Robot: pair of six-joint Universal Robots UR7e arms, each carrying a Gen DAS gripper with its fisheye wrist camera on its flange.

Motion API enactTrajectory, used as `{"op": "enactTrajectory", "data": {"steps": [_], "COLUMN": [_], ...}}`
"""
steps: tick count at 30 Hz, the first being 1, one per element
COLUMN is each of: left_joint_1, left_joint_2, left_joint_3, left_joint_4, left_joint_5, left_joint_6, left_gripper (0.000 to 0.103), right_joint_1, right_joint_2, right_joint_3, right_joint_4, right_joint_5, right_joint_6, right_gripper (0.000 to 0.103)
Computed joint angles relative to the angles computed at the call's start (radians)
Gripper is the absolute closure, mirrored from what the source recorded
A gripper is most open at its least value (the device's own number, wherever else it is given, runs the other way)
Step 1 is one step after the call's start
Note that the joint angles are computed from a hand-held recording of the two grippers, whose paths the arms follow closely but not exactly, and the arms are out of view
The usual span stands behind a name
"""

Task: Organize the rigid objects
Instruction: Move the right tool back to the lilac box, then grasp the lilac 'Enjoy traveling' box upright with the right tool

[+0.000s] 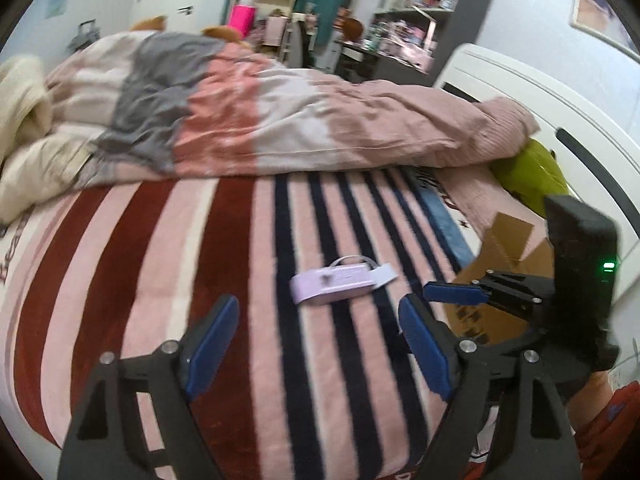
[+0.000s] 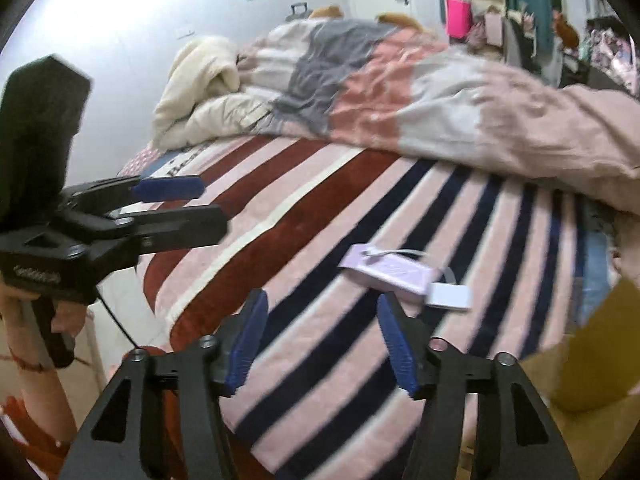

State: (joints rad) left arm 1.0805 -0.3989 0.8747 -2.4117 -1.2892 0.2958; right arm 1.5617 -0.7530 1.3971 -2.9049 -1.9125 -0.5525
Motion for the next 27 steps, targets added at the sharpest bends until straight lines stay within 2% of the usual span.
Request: {"op": "enactTrajectory", "data": {"steps": [2, 6, 7, 11, 13, 17, 21, 23, 25, 27], "left_joint_1": [0.022, 0.054, 0.059, 0.08, 0.085, 0.088, 0.088, 0.089, 0.088, 0.084], "left_joint_2": [-0.011, 0.001, 0.005, 0.029, 0.035, 0.049, 0.052, 0.053, 0.051, 0.043], "left_joint_3": [0.033, 0.028, 0.025, -0.012, -0.022, -0.047, -0.053, -0.057, -0.052, -0.038], "left_joint_4": [-0.041, -0.033, -0.03, 0.01, 0.021, 0.045, 0.055, 0.057, 0.055, 0.047], "left_joint_5": [-0.008, -0.007, -0.001, -0.007, -0.008, 0.013, 0.017, 0.016, 0.017, 0.019], "left_joint_6": [-0.004, -0.009, -0.006, -0.02, -0.023, -0.019, -0.027, -0.026, -0.023, -0.023], "left_gripper": [0.023, 0.023, 0.023, 0.023, 0.023, 0.023, 0.023, 0.023, 0.023, 0.023], "right_joint_1": [-0.001, -0.018, -0.028, -0.063, -0.073, -0.094, -0.1, -0.102, -0.103, -0.107], "right_joint_2": [0.068, 0.168, 0.192, 0.252, 0.283, 0.308, 0.329, 0.324, 0.313, 0.285], "right_joint_3": [-0.061, -0.169, -0.196, -0.28, -0.327, -0.365, -0.398, -0.408, -0.394, -0.367], "right_joint_4": [-0.009, -0.047, -0.062, -0.098, -0.109, -0.157, -0.16, -0.1, -0.084, -0.014], "right_joint_5": [-0.055, -0.179, -0.189, -0.167, -0.174, -0.117, -0.075, -0.065, -0.049, -0.008], "right_joint_6": [-0.014, -0.015, -0.012, -0.022, -0.04, -0.098, -0.17, -0.119, -0.105, -0.074], "right_gripper": [0.04, 0.039, 0.039, 0.029, 0.029, 0.021, 0.02, 0.02, 0.019, 0.019]}}
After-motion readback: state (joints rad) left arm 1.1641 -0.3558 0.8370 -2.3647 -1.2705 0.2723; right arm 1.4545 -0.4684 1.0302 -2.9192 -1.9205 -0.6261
